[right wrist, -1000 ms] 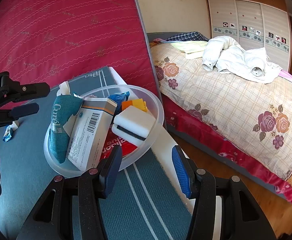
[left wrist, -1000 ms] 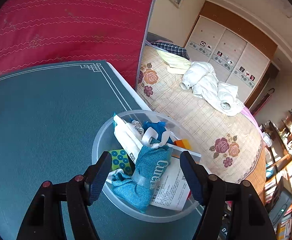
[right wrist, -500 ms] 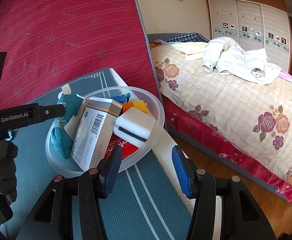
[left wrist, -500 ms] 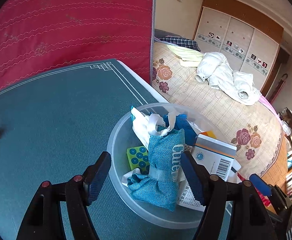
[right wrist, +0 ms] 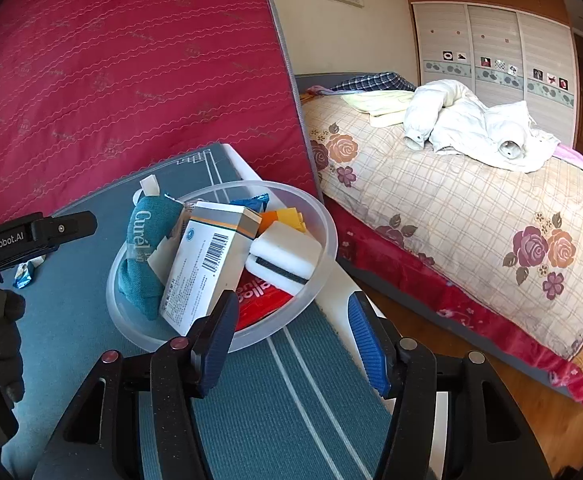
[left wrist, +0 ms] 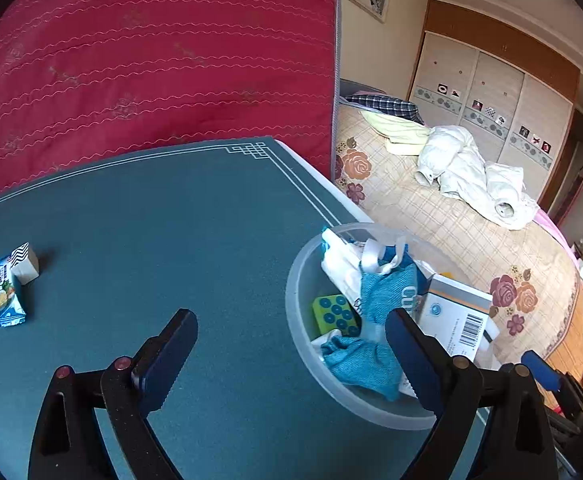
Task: Organize objects
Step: 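Withdraw both grippers from the bowl toward the cracker packet and cube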
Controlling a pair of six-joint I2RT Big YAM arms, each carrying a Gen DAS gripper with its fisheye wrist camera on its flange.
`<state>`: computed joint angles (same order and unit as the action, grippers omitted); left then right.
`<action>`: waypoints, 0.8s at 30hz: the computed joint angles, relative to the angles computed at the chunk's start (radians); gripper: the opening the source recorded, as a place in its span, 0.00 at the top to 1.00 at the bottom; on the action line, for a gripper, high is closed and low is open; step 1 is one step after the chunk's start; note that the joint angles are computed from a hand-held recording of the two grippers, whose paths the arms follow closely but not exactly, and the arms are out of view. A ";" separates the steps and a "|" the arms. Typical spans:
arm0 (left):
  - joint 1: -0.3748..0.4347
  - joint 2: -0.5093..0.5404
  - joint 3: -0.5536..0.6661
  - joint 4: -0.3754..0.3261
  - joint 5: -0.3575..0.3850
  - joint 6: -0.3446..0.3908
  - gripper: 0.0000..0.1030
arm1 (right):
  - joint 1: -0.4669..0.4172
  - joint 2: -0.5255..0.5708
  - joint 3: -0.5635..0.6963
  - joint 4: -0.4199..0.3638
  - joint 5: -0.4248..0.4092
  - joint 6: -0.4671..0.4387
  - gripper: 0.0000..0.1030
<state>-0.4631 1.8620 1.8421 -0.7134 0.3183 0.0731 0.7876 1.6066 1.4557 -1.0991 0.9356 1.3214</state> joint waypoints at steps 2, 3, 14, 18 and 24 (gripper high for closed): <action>0.013 0.000 -0.008 0.009 -0.017 -0.004 0.03 | 0.007 0.013 0.018 -0.006 0.005 -0.009 0.43; 0.020 0.001 -0.010 0.013 -0.028 -0.004 0.03 | 0.010 0.021 0.030 -0.010 0.008 -0.013 0.43; 0.108 0.037 0.019 0.024 -0.130 -0.022 0.02 | 0.035 0.121 0.170 0.033 0.017 -0.150 0.37; 0.142 0.062 0.042 0.027 -0.197 -0.035 0.02 | 0.037 0.162 0.221 0.076 -0.003 -0.219 0.37; 0.198 0.121 0.116 -0.006 -0.269 -0.080 0.02 | 0.033 0.223 0.297 0.138 -0.056 -0.324 0.36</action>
